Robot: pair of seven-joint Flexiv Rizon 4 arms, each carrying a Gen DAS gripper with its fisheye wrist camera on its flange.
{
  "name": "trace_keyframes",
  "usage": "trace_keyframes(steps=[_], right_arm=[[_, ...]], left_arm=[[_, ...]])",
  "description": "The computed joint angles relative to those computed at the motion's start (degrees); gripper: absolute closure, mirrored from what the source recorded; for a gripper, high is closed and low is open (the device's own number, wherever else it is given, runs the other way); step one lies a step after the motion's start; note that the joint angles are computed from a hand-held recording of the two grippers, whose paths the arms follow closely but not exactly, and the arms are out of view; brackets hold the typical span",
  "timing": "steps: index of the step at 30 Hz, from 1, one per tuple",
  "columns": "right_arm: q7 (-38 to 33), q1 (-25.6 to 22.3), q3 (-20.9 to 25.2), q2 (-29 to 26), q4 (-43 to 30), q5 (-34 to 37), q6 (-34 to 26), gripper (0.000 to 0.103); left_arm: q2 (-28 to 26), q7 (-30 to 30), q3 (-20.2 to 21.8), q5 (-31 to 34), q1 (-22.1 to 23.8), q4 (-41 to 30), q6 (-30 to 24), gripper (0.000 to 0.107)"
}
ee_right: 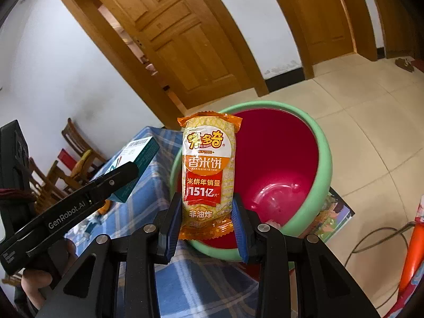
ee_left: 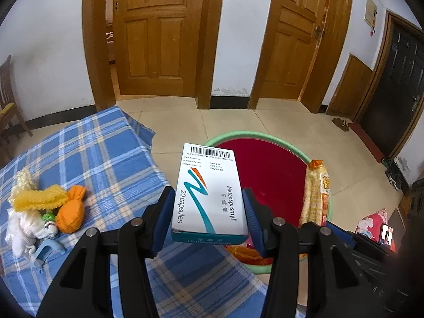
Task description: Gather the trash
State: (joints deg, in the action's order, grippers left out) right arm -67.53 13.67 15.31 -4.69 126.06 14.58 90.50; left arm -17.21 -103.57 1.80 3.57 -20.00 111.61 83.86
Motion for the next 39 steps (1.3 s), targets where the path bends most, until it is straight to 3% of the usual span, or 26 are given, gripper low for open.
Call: trace_keyframes(steps=[9, 16, 30, 39], right_arm=[[2.77, -0.94, -0.88, -0.93, 0.15, -1.64, -0.86, 0.065], [-1.23, -1.90, 0.80, -0.96, -1.29, 2.70, -1.60, 0.060], [1.07, 0.82, -0.49, 1.67, 0.43, 0.68, 0.89, 0.054], [-1.38, 3.12, -0.26, 3.87, 0.51, 2.53, 1.17, 0.052]], left_arm=[[-3.12, 1.34, -0.56, -0.40, -0.40, -3.12, -1.98, 0.054], [-3.07, 0.28, 0.37, -0.37, -1.03, -3.11, -2.11, 0.049], [1.75, -4.10, 1.69, 1.37, -0.12, 1.44, -0.15, 0.048], [6.37, -6.60, 1.88, 3.66, 1.26, 5.09, 1.15, 0.048]])
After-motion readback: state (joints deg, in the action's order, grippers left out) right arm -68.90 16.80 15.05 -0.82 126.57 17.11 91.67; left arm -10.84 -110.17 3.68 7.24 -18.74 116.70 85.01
